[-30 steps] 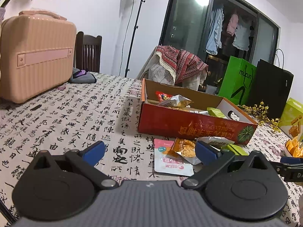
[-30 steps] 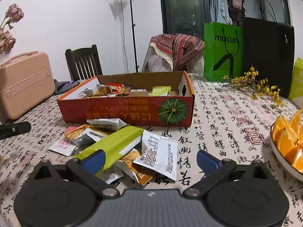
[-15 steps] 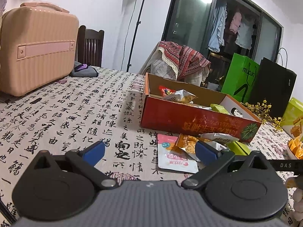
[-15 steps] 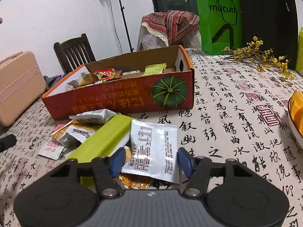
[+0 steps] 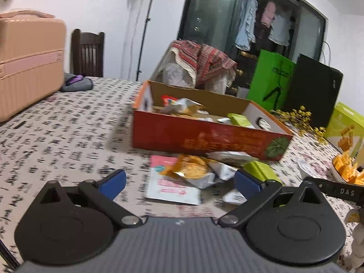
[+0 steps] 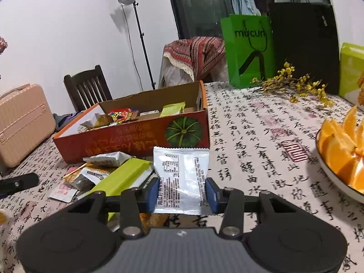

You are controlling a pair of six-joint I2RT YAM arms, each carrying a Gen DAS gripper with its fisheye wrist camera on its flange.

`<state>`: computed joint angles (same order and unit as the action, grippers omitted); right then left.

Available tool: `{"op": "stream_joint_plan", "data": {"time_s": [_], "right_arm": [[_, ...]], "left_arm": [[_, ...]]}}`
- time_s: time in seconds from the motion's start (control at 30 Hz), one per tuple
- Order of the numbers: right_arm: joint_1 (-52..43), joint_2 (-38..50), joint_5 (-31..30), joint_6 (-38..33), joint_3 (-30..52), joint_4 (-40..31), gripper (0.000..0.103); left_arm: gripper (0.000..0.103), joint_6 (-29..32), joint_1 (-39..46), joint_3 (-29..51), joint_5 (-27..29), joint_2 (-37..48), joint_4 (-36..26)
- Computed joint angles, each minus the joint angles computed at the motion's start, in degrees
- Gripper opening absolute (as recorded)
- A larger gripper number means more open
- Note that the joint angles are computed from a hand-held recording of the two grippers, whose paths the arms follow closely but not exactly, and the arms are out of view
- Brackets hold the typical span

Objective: Organize snacks
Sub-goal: 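Grasp a white packet with the right tool while the left tool grasps a green bar, then carry both held packets over the cardboard box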

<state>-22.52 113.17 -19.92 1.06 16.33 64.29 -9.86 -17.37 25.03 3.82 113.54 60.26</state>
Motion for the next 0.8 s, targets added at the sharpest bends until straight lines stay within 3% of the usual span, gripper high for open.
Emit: {"op": "stream_joint_plan", "data": {"time_s": [0.13, 0.47, 0.53, 0.63, 0.7, 0.8], "right_arm": [[-2.93, 1.45, -3.89, -0.97, -1.08, 1.93, 0.043], [-8.69, 4.16, -8.76, -2.29, -0.78, 3.69, 0.043], [-9.57, 4.71, -9.71, -2.52, -0.48, 3.79, 0.043], [-10.13, 5.26, -9.92, -2.77, -0.11, 4.02, 0.043], [-10.58, 5.72, -10.51, -2.84, 0.08, 4.47, 0.043], [-10.89, 6.61, -11.58, -3.09, 0.39, 4.73, 0.043]], "left_arm": [[0.103, -0.60, -5.30, 2.43, -2.48, -1.14, -4.52], [0.103, -1.82, -18.41, 11.85, -15.14, 1.43, -13.85], [0.099, -2.10, -19.72, 13.68, -16.37, 2.74, -15.40], [0.080, -2.14, -21.05, 16.21, -16.85, 4.28, -18.36], [0.062, -2.25, -21.44, 18.34, -16.30, 5.49, -20.89], [0.050, -2.86, -21.86, 21.14, -16.05, 7.27, -23.86]]}}
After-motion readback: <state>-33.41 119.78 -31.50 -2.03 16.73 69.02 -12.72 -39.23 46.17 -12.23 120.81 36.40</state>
